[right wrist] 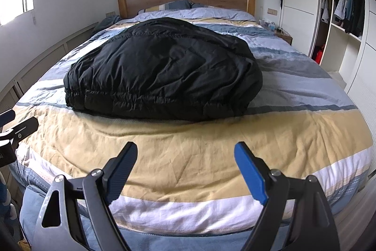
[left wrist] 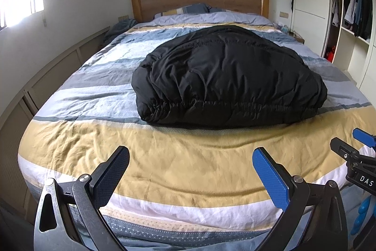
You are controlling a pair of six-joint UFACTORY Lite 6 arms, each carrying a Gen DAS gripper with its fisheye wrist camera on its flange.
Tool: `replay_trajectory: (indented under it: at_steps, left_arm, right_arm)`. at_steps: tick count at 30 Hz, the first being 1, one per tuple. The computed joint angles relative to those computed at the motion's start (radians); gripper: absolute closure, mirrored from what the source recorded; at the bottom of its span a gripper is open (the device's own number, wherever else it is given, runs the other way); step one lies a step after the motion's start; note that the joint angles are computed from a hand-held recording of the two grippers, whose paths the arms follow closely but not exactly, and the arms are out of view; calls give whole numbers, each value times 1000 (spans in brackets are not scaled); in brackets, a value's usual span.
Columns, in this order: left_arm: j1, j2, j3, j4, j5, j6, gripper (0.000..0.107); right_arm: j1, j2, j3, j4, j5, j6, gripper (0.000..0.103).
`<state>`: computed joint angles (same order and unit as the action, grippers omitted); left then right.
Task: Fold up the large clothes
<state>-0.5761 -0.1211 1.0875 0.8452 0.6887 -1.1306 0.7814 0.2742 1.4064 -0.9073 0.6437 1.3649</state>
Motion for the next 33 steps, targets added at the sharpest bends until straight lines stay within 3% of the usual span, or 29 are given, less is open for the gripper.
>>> replay_trajectory:
  at_steps: [21, 33]
  left_arm:
    - [58, 63, -10, -66, -87, 72, 4]
    - [52, 53, -20, -72, -80, 71, 4]
  right_arm:
    - [-37, 51, 17, 46, -28, -47, 19]
    - [-20, 29, 2, 29, -15, -30, 19]
